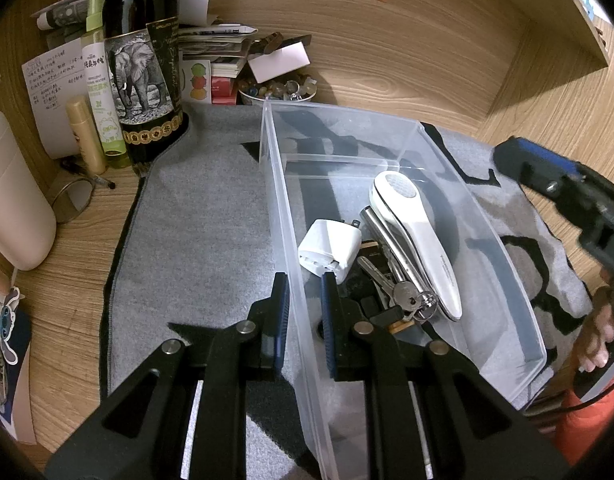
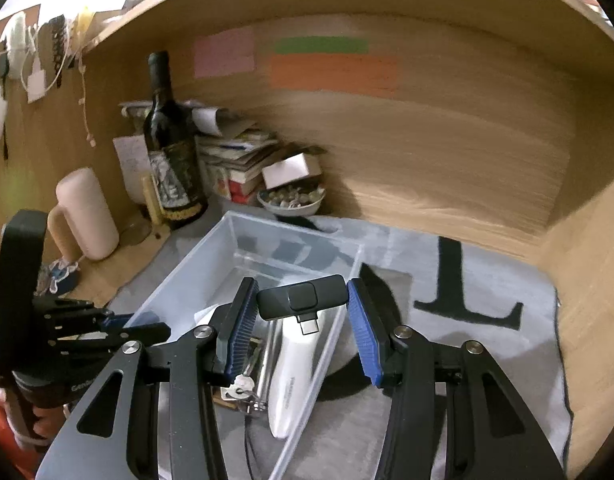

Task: Organize rigid objects
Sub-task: 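Carry the black USB-C adapter with the right gripper and release it into the box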

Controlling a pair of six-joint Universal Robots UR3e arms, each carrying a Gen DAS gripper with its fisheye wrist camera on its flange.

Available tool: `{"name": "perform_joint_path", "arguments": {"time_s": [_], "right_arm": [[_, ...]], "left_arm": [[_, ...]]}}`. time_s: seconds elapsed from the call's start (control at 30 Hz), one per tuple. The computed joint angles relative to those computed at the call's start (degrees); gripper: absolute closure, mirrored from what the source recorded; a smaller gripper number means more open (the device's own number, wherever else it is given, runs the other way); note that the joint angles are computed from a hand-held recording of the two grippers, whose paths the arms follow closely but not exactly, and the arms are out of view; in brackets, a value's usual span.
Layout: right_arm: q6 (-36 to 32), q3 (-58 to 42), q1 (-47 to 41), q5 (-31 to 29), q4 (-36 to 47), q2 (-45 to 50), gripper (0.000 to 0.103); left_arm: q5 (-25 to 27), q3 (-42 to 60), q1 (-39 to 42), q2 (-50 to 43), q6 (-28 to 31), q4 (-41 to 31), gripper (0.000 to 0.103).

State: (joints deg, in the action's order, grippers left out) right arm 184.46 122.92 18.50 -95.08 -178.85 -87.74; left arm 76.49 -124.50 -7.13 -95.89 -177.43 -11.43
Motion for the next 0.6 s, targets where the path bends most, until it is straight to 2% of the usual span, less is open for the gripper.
{"name": "perform_joint_path", "arguments": {"time_s": [0.33, 0.6], "right_arm": [[-3.0, -6.9, 1.2, 2.4, 7.8, 7.5, 0.061], [-4.4, -8.6, 1.6, 3.8, 11.6, 8.7, 0.061]], "left_arm": [[0.0, 0.0, 0.0, 0.0, 0.0, 0.0, 0.089], [0.2, 0.0, 0.0, 0.1, 0.3, -0.4, 0.089]]}}
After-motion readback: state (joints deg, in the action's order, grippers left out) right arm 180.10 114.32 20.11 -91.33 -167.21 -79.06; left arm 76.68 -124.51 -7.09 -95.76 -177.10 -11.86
